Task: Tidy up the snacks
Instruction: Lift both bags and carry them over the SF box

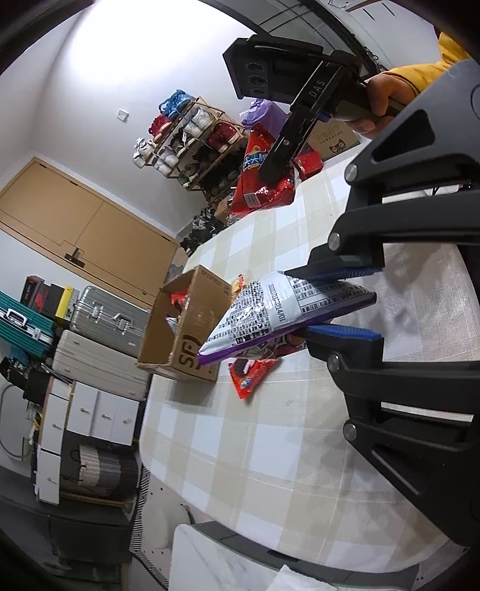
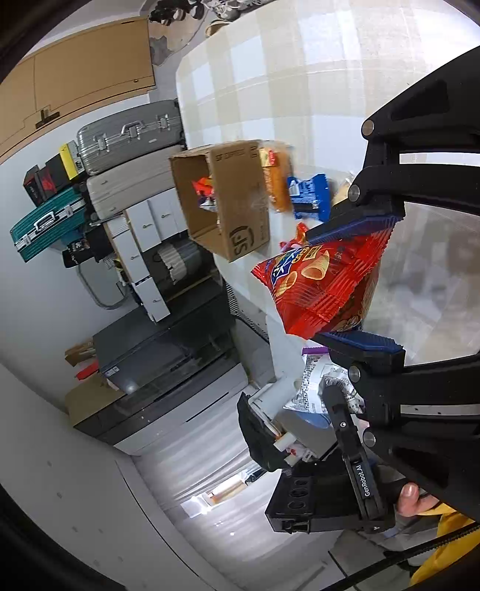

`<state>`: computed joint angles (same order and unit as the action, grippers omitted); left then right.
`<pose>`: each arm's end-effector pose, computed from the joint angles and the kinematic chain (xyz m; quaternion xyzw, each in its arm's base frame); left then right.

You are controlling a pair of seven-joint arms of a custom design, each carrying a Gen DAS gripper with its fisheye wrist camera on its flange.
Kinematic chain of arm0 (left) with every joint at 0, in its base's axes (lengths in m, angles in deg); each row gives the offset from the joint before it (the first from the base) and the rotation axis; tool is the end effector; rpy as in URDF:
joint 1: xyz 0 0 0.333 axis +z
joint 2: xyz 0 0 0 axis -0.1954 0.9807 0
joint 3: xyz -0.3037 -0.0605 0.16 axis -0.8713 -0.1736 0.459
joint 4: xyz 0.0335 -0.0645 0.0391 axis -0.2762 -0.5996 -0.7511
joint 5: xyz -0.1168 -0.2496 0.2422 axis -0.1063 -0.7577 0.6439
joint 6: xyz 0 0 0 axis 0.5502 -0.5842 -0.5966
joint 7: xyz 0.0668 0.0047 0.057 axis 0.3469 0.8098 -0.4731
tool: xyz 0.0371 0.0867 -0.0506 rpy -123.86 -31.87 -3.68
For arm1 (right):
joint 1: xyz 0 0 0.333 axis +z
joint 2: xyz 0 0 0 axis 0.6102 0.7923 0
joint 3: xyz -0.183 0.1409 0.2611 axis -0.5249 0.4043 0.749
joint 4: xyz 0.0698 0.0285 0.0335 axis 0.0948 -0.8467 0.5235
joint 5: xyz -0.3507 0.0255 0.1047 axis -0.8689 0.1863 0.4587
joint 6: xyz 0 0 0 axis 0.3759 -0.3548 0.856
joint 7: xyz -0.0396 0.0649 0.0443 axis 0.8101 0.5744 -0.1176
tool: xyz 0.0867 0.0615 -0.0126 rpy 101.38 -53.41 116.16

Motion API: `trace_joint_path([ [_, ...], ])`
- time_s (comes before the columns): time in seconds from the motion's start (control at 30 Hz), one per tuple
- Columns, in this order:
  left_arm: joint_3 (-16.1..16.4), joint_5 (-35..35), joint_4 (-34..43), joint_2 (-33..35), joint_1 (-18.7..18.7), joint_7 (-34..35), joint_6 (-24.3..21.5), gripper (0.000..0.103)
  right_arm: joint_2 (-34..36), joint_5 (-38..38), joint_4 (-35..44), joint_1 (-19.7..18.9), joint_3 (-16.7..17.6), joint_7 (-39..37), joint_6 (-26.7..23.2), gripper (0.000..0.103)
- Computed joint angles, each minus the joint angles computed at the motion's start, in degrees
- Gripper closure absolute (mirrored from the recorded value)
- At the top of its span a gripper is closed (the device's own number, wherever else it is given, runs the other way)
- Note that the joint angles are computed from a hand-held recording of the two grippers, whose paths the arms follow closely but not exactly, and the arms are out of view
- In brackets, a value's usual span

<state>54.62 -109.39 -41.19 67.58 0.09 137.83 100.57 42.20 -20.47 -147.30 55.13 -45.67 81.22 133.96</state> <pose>0.5956 0.0410 0.6033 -0.4636 0.7475 -0.4757 0.0018 0.5341 0.2062 0.6081 -0.5490 0.6453 -0.1593 0.5067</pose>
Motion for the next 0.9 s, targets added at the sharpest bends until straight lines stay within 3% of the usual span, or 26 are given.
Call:
trace_joint_path([
  [0.3,0.94,-0.73,2.0,-0.85,0.98,0.16,-2.35,0.086,0.23,-11.95,3.26,-0.22,-1.61,8.9,-2.1,0.058],
  [0.47,0.81,-0.98,6.01,0.67,1.57,-0.75,-3.57,0.086,1.65,-10.65,7.87,-1.52,-1.04,5.92,-5.05,0.058],
  [0.67,-1.14,0.09,15.41,5.27,1.4,-4.41,-3.0,0.086,5.79,-11.26,16.98,-3.95,-0.63,2.73,-10.23,0.058],
  [0.9,-5.33,6.9,31.11,14.62,-0.1,-13.43,-1.38,0.086,14.51,-8.51,31.78,-7.88,1.43,-3.05,-17.82,0.058],
])
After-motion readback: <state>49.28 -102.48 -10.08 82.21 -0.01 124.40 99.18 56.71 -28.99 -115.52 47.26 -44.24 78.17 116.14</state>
